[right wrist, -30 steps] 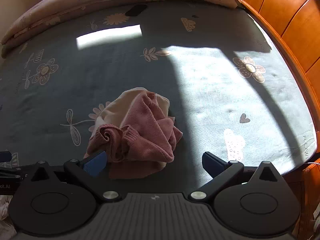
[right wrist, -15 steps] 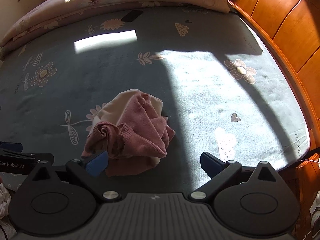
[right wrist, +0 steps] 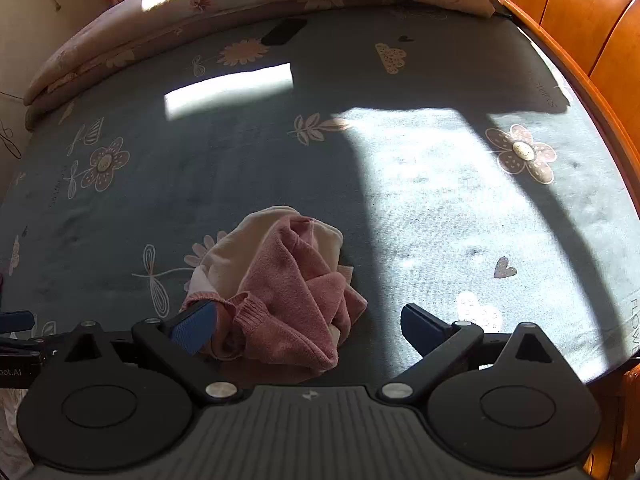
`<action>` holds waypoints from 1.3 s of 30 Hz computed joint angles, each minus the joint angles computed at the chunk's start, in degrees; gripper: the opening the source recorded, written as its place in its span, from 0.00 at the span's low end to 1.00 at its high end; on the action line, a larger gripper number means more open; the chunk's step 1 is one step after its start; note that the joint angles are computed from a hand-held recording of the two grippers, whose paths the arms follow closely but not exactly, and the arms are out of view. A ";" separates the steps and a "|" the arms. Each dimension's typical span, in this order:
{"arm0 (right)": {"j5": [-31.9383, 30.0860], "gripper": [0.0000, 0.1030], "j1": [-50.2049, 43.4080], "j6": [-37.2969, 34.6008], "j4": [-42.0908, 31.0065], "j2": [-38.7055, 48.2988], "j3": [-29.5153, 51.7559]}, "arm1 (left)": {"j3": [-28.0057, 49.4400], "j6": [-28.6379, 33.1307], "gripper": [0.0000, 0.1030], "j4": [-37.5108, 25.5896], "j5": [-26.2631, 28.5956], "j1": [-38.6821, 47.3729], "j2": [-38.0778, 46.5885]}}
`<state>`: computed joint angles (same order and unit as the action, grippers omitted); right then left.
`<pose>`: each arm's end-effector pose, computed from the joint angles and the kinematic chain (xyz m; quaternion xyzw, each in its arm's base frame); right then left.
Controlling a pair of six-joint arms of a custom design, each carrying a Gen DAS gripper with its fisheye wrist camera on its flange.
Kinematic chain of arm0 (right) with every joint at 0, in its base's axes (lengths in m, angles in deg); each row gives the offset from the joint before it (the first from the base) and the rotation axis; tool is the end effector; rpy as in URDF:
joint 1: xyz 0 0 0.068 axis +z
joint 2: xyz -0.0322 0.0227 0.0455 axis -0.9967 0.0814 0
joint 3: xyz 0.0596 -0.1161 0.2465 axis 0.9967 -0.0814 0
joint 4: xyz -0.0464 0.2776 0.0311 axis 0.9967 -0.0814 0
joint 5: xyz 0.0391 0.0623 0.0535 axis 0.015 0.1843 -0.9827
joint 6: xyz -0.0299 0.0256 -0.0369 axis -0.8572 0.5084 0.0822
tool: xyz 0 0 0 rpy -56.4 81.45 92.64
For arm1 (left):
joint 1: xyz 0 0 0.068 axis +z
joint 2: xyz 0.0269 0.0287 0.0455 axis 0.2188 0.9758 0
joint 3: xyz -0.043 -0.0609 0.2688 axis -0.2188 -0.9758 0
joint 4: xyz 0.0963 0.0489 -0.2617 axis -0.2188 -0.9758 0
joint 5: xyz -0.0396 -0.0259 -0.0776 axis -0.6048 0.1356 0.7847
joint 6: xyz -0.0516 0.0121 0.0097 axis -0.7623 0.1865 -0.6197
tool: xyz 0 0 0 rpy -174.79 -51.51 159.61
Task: Fold clothes
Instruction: 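Move both grippers toward the crumpled pink-and-white sweater, then grasp the sweater edge with the left gripper while the right gripper grasps another edge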
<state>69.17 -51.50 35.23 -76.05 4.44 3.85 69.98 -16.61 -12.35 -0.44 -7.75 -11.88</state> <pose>0.2065 0.1343 0.2961 0.0427 0.9761 0.0829 0.1964 0.2261 -0.0833 0.3117 0.0723 0.9852 -0.0321 0.1519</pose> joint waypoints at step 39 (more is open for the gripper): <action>-11.31 0.73 1.75 -15.85 13.62 5.83 -10.85 | -25.00 20.79 0.89 27.92 6.24 1.37 -3.06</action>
